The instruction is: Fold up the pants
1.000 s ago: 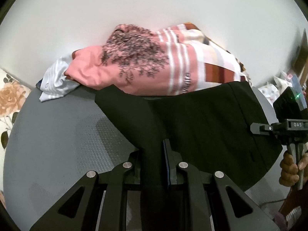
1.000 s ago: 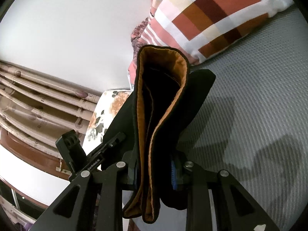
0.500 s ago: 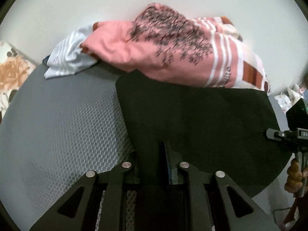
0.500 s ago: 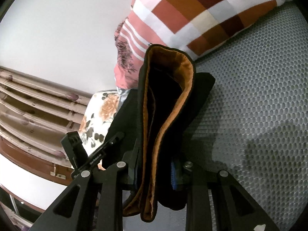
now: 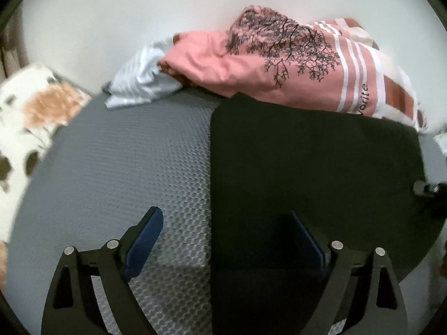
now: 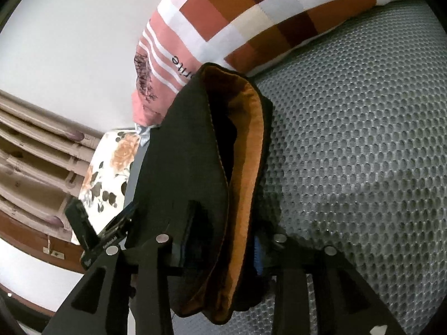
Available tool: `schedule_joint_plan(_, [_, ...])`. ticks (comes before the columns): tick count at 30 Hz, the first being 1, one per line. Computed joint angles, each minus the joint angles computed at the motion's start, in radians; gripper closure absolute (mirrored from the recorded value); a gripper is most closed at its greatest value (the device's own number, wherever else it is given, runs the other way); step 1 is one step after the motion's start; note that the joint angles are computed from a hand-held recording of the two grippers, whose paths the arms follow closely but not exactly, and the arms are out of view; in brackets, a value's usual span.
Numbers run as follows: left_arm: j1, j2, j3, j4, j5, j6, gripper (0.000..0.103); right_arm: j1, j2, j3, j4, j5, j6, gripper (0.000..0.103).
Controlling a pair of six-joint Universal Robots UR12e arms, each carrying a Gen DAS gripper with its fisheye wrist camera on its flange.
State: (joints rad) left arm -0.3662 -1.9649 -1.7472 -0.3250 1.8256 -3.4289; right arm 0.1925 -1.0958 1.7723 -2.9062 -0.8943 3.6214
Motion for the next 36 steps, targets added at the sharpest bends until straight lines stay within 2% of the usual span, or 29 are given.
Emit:
schedule_joint_plan(2, [-0.025, -0.002, 0.012, -0.02, 0.09, 0.018, 0.013, 0.009, -0.023, 0.013, -0.012, -0.075, 0.005, 0.061])
schedule_joint_plan(4, [-0.038, 0.002, 0.011, -0.008, 0.131, 0.035, 0.013, 0.019, -0.049, 0.028, -0.04, -0.151, 0.005, 0.06])
schedule_joint_plan(7, [-0.051, 0.021, -0.008, 0.048, 0.139, 0.056, 0.011, 0.027, -0.087, 0.057, -0.108, -0.198, 0.009, 0.058])
schedule_joint_plan(11, [-0.064, 0.043, -0.021, 0.1, 0.149, 0.055, 0.01, 0.053, -0.13, 0.076, -0.124, -0.234, -0.023, 0.046])
schedule_joint_plan(16, [-0.097, 0.073, -0.032, 0.163, 0.243, 0.039, 0.005, 0.084, -0.168, 0.108, -0.122, -0.238, -0.049, 0.042])
schedule_joint_plan(19, [-0.101, 0.096, -0.052, 0.224, 0.214, 0.037, 0.005, 0.113, -0.184, 0.118, -0.11, -0.266, -0.074, 0.04])
schedule_joint_plan(22, [-0.108, 0.109, -0.073, 0.319, 0.218, 0.019, 0.004, 0.132, -0.192, 0.126, -0.111, -0.285, -0.072, 0.032])
schedule_joint_plan(26, [-0.123, 0.117, -0.074, 0.349, 0.256, 0.034, 0.0, 0.138, -0.203, 0.141, -0.108, -0.284, -0.059, 0.029])
schedule_joint_plan(29, [-0.139, 0.12, -0.066, 0.324, 0.288, 0.065, 0.0, 0.139, -0.211, 0.15, -0.117, -0.275, -0.047, 0.028])
schedule_joint_plan(34, [-0.163, 0.127, -0.07, 0.385, 0.321, 0.108, 0.0, 0.144, -0.231, 0.159, -0.13, -0.283, -0.058, 0.028])
schedule_joint_plan(36, [-0.171, 0.135, -0.066, 0.382, 0.331, 0.112, 0.0, 0.144, -0.237, 0.162, -0.136, -0.283, -0.055, 0.027])
